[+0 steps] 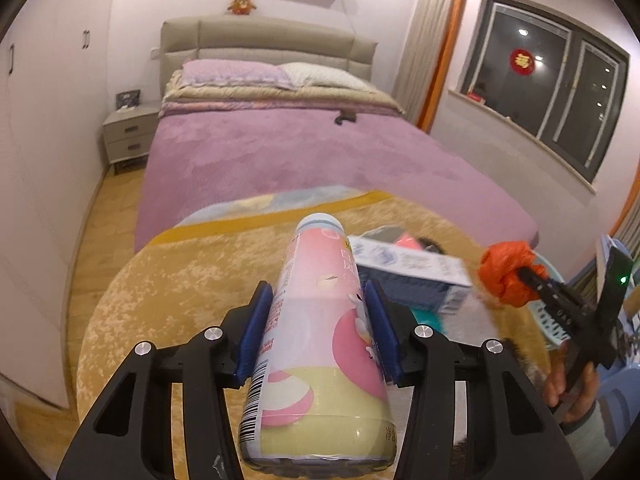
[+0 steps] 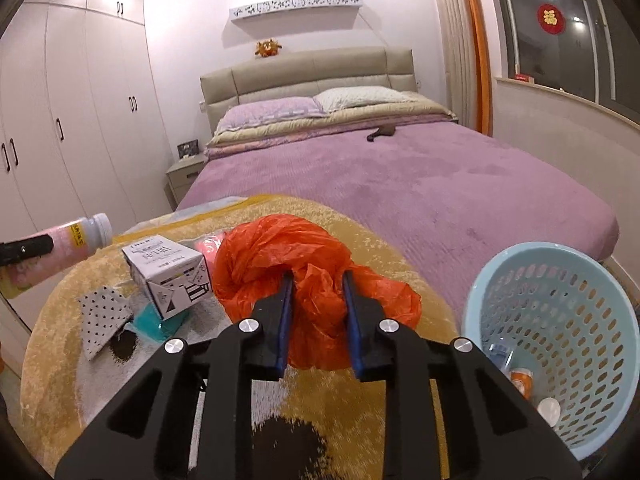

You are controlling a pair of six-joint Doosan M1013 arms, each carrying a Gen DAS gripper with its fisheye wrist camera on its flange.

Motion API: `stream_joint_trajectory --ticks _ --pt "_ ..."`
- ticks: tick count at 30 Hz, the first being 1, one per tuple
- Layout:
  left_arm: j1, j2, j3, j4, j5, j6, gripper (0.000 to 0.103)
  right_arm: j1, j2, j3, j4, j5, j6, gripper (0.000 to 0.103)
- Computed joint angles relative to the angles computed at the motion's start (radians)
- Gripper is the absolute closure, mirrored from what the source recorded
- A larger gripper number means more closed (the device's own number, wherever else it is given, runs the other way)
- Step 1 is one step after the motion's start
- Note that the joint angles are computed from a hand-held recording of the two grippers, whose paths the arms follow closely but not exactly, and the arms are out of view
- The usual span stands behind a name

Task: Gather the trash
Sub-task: 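Carry the pink bottle and orange bag over the basket and release both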

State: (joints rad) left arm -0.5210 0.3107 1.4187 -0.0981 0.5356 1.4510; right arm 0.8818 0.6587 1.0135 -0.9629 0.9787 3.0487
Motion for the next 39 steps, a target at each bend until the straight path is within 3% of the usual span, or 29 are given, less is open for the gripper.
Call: stream_joint_trajectory --ticks 4,9,17,21,24,32,39 --pt "-0.02 0.009 -0.032 -0.041 0.014 0.032 0.056 0.023 -0.021 0.024 -0.076 0.076 0.048 0.083" --pt "-0.06 0.024 -0.068 -0.08 0.003 0.079 0.056 0.033 -0.064 0.079 -0.116 0.103 0.1 0.083" --pt "-0.138 0.085 -0.146 -0.242 -0.008 0.254 0.056 0.044 -0.142 0.177 -0.176 0.193 0.202 0.083" --pt "-0.169 0.135 -0.207 -0.358 0.014 0.344 0.056 0.044 -0.178 0.229 -0.176 0.272 0.241 0.083" --pt "-0.195 0.188 -0.282 -0.388 0.057 0.377 0.056 0.026 -0.177 0.213 -0.097 0.397 0.212 0.083" --pt "-0.261 0.325 -0.468 -0.359 0.199 0.332 0.056 -0.022 -0.242 0.32 0.003 0.381 0.307 0.083" --pt "-0.299 0.384 -0.528 -0.335 0.237 0.285 0.056 -0.046 -0.259 0.365 0.066 0.37 0.336 0.082"
